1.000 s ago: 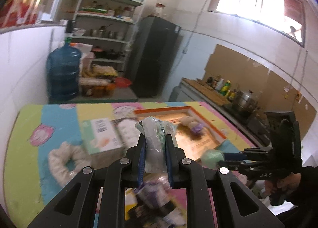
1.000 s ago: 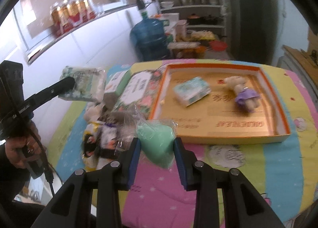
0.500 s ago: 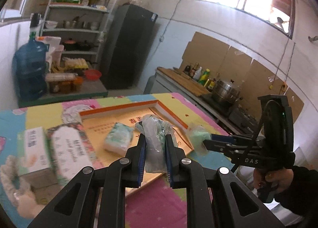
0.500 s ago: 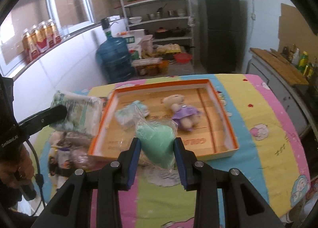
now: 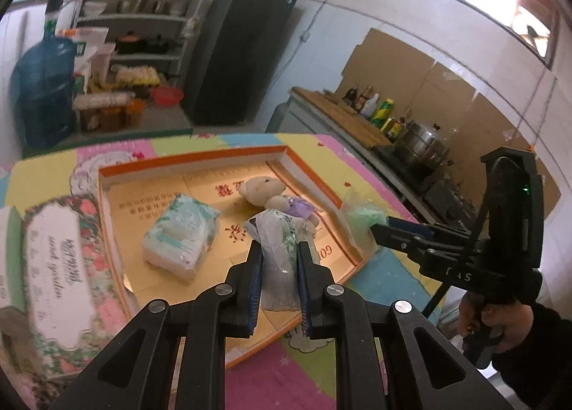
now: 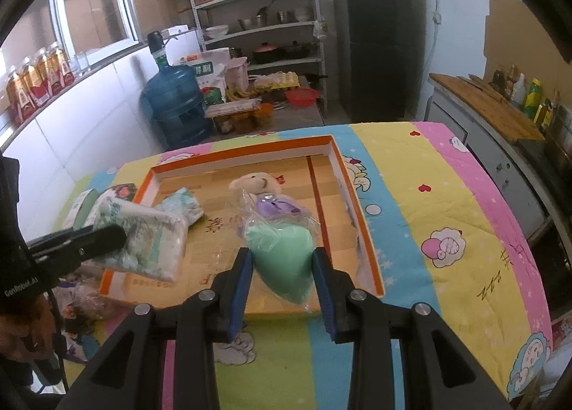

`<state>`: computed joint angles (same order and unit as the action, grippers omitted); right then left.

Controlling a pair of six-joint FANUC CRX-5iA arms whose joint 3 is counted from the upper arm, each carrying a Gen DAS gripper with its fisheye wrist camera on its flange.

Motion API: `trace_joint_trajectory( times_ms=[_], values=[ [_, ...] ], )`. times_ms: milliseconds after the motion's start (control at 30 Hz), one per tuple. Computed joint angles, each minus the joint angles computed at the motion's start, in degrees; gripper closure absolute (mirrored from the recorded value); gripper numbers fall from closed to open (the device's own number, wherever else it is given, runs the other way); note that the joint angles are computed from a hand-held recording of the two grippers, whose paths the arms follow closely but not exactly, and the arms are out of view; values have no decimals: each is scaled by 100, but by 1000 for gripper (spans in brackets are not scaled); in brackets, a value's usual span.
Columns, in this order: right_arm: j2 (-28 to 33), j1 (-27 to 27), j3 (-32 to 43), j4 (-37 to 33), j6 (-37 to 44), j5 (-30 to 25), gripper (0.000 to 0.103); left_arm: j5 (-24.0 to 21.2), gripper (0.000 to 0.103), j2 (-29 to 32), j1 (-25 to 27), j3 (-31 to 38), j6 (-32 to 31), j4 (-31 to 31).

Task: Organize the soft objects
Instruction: 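Carry the tissue pack with the left gripper while the right gripper carries the sponge into the box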

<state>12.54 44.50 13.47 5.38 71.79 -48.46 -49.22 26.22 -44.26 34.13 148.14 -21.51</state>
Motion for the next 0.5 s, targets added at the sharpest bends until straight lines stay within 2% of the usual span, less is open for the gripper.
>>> trace_joint_trajectory(
  times_ms=[500],
  values=[
    [472,-198,397,-281,319,-307,68,-272,85,555,206,364,-117,674]
  ],
)
